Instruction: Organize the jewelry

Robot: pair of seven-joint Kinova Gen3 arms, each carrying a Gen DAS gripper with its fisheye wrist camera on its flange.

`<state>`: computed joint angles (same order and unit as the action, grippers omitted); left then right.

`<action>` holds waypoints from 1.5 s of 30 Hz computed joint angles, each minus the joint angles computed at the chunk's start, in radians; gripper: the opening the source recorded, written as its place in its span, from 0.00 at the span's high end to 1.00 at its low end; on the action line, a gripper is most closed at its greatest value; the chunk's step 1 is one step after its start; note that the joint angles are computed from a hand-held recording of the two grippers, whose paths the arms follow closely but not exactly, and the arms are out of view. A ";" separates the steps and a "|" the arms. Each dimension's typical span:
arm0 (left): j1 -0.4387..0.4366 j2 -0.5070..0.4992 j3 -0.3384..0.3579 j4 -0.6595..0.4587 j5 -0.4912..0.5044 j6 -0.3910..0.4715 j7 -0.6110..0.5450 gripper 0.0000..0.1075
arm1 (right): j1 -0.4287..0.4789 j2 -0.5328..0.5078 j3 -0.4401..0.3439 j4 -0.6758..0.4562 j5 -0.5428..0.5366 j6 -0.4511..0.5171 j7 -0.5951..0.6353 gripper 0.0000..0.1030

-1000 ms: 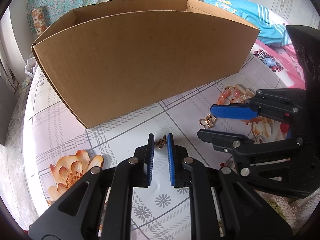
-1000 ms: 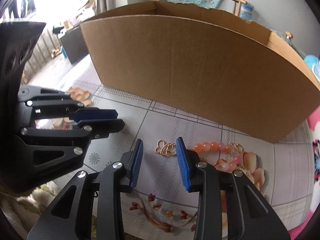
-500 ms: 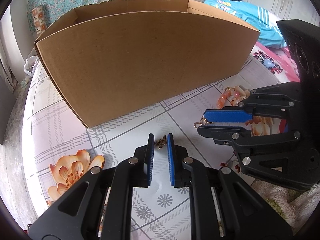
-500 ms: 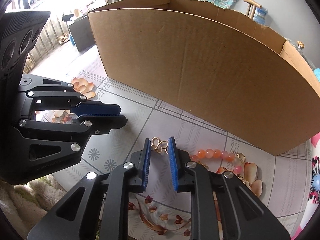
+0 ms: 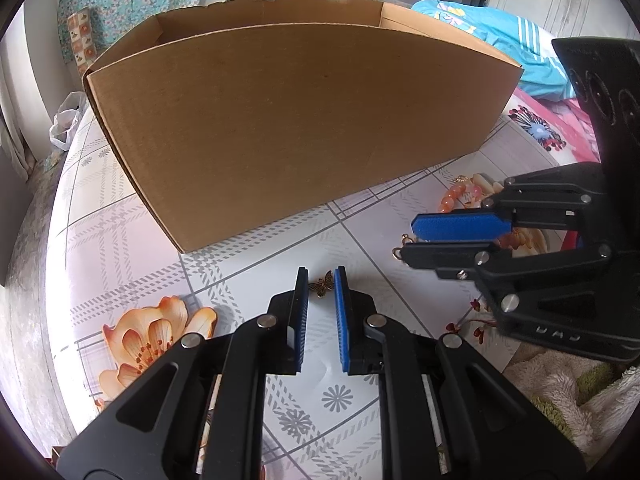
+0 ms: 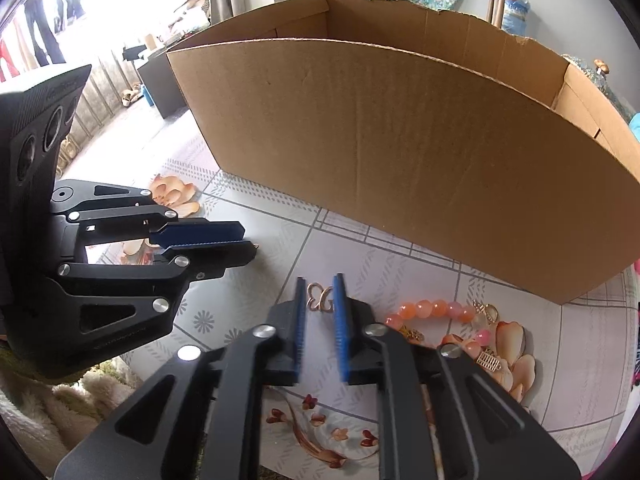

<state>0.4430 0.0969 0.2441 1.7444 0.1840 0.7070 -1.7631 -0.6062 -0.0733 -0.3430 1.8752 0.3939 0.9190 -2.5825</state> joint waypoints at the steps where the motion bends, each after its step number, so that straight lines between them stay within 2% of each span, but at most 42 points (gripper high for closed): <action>1: -0.002 -0.002 -0.001 0.003 0.003 0.000 -0.003 0.89 | -0.002 0.007 -0.002 -0.006 0.002 0.007 0.002 0.80; 5: -0.011 -0.009 -0.004 0.008 0.016 0.004 -0.019 0.89 | -0.004 0.029 0.012 -0.024 -0.003 0.013 0.051 0.79; 11: -0.016 -0.012 -0.006 0.010 0.025 0.007 -0.029 0.89 | -0.035 0.073 0.026 -0.087 0.007 0.083 0.101 0.80; 14: -0.014 -0.011 -0.005 0.008 0.022 0.006 -0.025 0.89 | -0.043 0.083 0.035 -0.109 0.002 0.106 0.117 0.91; 16: -0.015 -0.011 -0.005 0.009 0.024 0.007 -0.026 0.89 | -0.043 0.082 0.043 -0.109 -0.009 0.096 0.125 0.94; 22: -0.014 -0.010 -0.005 0.007 0.022 0.006 -0.022 0.89 | -0.059 0.084 0.041 -0.119 -0.009 0.094 0.079 0.95; 27: -0.014 -0.010 -0.005 0.007 0.021 0.006 -0.021 0.89 | -0.055 0.067 0.042 -0.093 -0.047 0.038 0.080 0.95; 32: -0.014 -0.011 -0.005 0.007 0.021 0.006 -0.022 0.89 | -0.064 0.056 0.024 -0.071 -0.034 0.009 0.040 0.95; 37: -0.008 -0.003 -0.004 -0.002 0.005 0.006 -0.008 0.89 | -0.067 0.062 0.016 -0.075 -0.028 0.038 0.003 0.95; 40: -0.004 0.000 -0.003 -0.005 -0.002 0.005 0.001 0.89 | -0.053 0.070 0.035 -0.076 -0.051 0.034 0.013 0.91; 42: -0.003 0.000 -0.003 -0.005 -0.003 0.005 0.003 0.89 | -0.052 0.087 0.041 -0.083 -0.039 0.025 -0.005 0.79; 45: -0.004 -0.003 -0.003 -0.005 -0.001 0.008 0.003 0.89 | -0.052 0.089 0.047 -0.078 -0.014 0.028 -0.019 0.75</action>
<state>0.4390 0.0937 0.2409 1.7398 0.1825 0.7148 -1.7598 -0.6577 0.0153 -0.2955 1.7972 0.3799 0.9475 -2.6019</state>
